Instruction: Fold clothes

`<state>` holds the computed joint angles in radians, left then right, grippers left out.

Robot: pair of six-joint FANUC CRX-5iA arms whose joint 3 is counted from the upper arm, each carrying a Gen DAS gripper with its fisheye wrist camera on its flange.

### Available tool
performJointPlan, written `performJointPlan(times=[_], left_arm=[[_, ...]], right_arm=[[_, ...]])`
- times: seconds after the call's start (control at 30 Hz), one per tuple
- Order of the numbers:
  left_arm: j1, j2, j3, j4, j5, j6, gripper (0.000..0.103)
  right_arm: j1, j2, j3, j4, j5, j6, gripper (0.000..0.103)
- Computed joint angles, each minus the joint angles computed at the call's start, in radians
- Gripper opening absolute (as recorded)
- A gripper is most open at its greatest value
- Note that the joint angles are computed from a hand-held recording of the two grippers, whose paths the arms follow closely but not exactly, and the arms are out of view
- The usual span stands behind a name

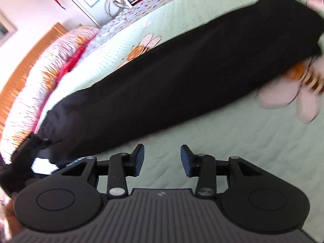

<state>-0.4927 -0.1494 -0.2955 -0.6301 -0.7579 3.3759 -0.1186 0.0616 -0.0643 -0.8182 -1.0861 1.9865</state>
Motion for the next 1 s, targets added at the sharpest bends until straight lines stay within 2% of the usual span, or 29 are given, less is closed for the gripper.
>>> performJointPlan(times=[0.07,0.2,0.27,0.37,0.47,0.57,0.7,0.8,0.87,1.0], left_arm=[[0.013,-0.017,-0.040,-0.025,0.064,0.027,0.096],[0.021,-0.034,-0.079,-0.115,0.151,0.123,0.097],[0.020,-0.037,-0.086,-0.146,0.178,0.155,0.097],[0.000,-0.046,-0.081,-0.197,0.186,0.164,0.097],[-0.010,-0.048,-0.080,-0.243,0.200,0.169,0.097],[0.016,-0.061,-0.104,-0.224,0.251,0.179,0.097],[-0.006,-0.086,-0.116,-0.249,0.246,0.197,0.097],[-0.045,-0.093,-0.121,-0.313,0.226,0.231,0.097],[-0.049,-0.088,-0.120,-0.329,0.231,0.243,0.097],[-0.002,-0.086,-0.118,-0.270,0.270,0.231,0.097]], right_arm=[[-0.013,-0.009,-0.042,-0.068,0.017,0.017,0.043],[-0.029,-0.061,-0.146,-0.216,0.120,0.080,0.047],[-0.032,-0.079,-0.184,-0.274,0.167,0.121,0.049],[-0.010,-0.107,-0.219,-0.296,0.233,0.183,0.050],[0.009,-0.113,-0.224,-0.302,0.257,0.236,0.054],[0.005,-0.111,-0.225,-0.323,0.258,0.266,0.054],[-0.012,-0.137,-0.255,-0.378,0.243,0.336,0.057],[-0.030,-0.164,-0.294,-0.421,0.222,0.403,0.061],[-0.028,-0.202,-0.326,-0.401,0.226,0.374,0.061],[-0.022,-0.346,-0.399,-0.300,0.230,0.191,0.061]])
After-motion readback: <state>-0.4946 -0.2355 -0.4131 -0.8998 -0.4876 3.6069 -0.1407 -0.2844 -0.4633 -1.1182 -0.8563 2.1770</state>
